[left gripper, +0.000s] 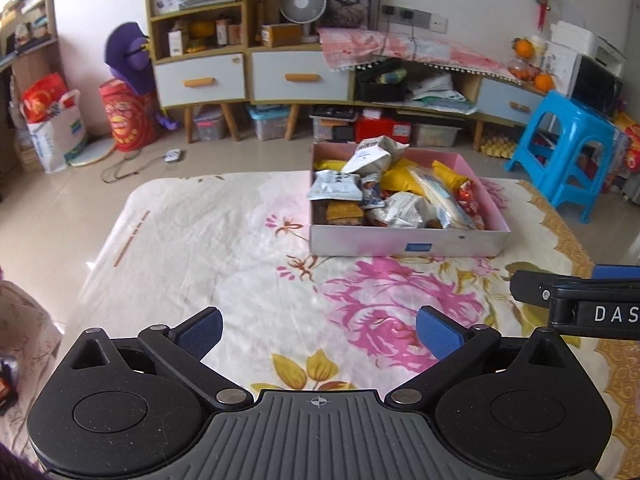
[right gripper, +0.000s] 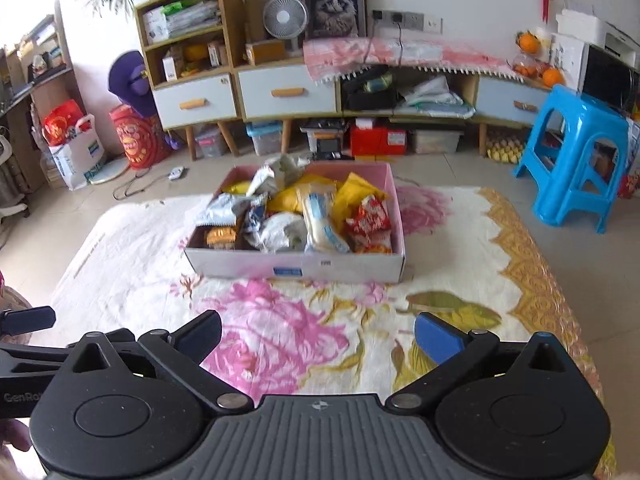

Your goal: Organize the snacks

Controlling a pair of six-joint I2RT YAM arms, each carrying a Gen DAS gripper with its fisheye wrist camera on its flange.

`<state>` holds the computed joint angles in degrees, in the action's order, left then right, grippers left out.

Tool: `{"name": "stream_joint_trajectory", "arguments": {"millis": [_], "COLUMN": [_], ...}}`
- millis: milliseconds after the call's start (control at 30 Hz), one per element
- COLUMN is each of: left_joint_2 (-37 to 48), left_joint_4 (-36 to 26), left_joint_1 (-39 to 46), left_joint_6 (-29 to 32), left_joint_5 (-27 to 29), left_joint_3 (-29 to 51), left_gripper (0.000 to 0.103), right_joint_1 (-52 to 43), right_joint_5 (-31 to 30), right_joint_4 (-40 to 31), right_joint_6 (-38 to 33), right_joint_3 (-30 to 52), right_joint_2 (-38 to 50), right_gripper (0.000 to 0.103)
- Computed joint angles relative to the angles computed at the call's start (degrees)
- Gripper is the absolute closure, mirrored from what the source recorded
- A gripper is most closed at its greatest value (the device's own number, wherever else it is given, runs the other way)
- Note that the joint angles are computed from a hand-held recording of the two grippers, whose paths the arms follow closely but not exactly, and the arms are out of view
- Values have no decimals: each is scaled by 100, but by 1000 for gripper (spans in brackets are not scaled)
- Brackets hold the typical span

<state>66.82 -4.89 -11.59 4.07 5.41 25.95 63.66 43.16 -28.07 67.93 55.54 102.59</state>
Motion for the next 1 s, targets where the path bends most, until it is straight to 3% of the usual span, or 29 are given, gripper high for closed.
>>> {"name": "stream_joint_trajectory", "arguments": {"millis": [400,1000], "left_joint_2": [324,199], "left_joint_4": [20,-65], "left_joint_1": [-290,-274], "left_joint_6": [-190,-186], "left_joint_5": [-631,-628], "left_joint_3": [-51,-69], "left_gripper": [0,0], "right_joint_1": [131,173], "right_joint_5": [220,203], "right_joint_4": [-887,-828], "right_joint_6": [235,272], "right_joint_3": [490,511], "right_joint_2": [608,554], "right_gripper": [8,8]}}
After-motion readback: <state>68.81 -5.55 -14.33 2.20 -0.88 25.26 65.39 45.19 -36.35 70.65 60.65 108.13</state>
